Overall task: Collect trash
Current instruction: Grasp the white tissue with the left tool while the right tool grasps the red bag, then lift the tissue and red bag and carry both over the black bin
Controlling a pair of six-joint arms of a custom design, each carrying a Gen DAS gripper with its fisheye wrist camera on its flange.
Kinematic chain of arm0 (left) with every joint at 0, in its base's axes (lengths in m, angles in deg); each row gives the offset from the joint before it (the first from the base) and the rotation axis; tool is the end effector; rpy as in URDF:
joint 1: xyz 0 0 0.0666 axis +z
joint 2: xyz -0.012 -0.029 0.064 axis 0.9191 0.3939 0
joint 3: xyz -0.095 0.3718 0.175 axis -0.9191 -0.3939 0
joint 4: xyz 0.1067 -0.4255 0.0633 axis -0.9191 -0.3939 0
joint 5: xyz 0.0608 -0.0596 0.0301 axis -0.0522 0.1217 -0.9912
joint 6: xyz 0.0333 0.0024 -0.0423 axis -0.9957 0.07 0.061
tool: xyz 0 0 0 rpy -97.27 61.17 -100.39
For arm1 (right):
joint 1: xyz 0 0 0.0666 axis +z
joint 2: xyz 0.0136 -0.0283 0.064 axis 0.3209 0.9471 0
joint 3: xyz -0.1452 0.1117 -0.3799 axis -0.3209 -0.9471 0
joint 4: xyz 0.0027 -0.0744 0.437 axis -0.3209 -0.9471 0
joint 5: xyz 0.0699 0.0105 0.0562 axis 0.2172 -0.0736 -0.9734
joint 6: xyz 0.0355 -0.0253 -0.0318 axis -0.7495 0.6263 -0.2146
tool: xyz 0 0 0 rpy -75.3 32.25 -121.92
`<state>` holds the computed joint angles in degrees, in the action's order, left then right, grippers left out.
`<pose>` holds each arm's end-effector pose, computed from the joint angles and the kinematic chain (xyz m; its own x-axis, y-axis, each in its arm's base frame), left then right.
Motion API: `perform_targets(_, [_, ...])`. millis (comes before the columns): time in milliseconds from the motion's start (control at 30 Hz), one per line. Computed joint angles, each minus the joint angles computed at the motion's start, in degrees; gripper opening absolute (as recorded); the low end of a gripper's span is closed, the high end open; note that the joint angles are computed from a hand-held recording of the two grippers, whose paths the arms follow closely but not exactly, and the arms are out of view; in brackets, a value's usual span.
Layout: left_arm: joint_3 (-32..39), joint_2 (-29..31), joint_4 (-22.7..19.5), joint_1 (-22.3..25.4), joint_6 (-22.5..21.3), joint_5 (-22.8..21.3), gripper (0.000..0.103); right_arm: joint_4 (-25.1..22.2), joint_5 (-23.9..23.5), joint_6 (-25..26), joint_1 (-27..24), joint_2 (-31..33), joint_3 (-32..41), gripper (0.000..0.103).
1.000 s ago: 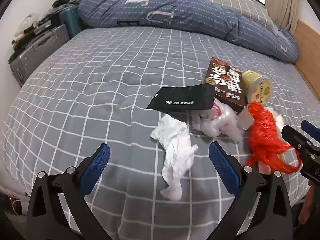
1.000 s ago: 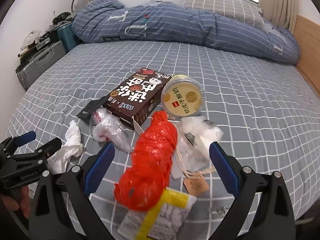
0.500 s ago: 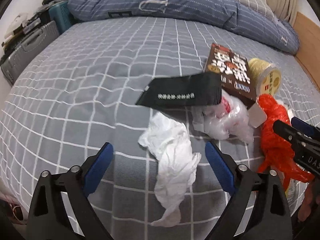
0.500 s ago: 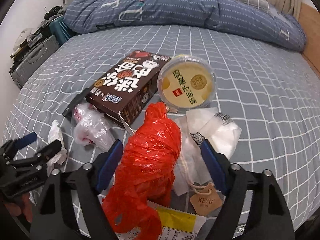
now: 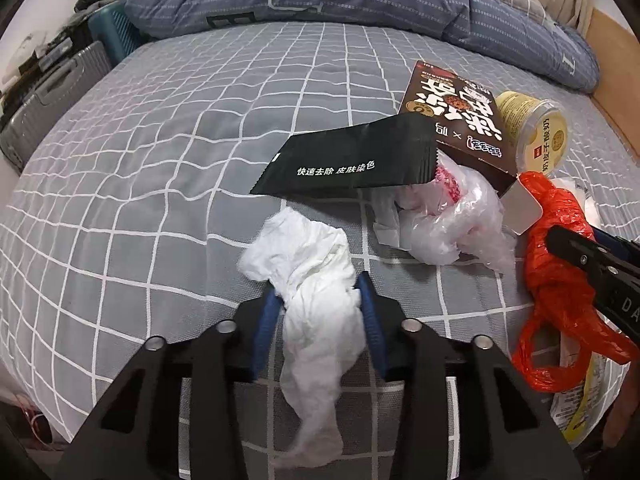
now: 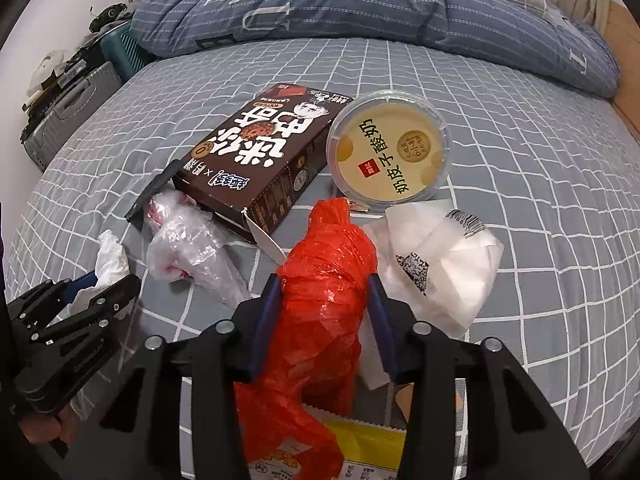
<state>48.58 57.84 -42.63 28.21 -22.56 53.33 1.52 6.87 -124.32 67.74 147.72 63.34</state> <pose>0.3637 -0.2836 0.4433 -0.7792 0.3413 -0.5257 0.3884 0.9212 0.0223 0.3011 0.3209 0.4618 -0.7832 0.3000 -0.5447 0.2874 0.9514 0.1109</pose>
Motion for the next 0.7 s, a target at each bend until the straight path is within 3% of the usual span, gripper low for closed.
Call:
perform_targets(367, [0.8,-1.0,-1.8,0.3,1.3,1.6,0.020,-1.5,1.9,-1.6,0.6,-0.8,0.7,0.040])
perform_targets(700, [1.9,-2.8,-3.5,0.1,2.5,1.1,0.020,-3.7,4.9,-2.7,2.3,-1.5,3.1,0.040])
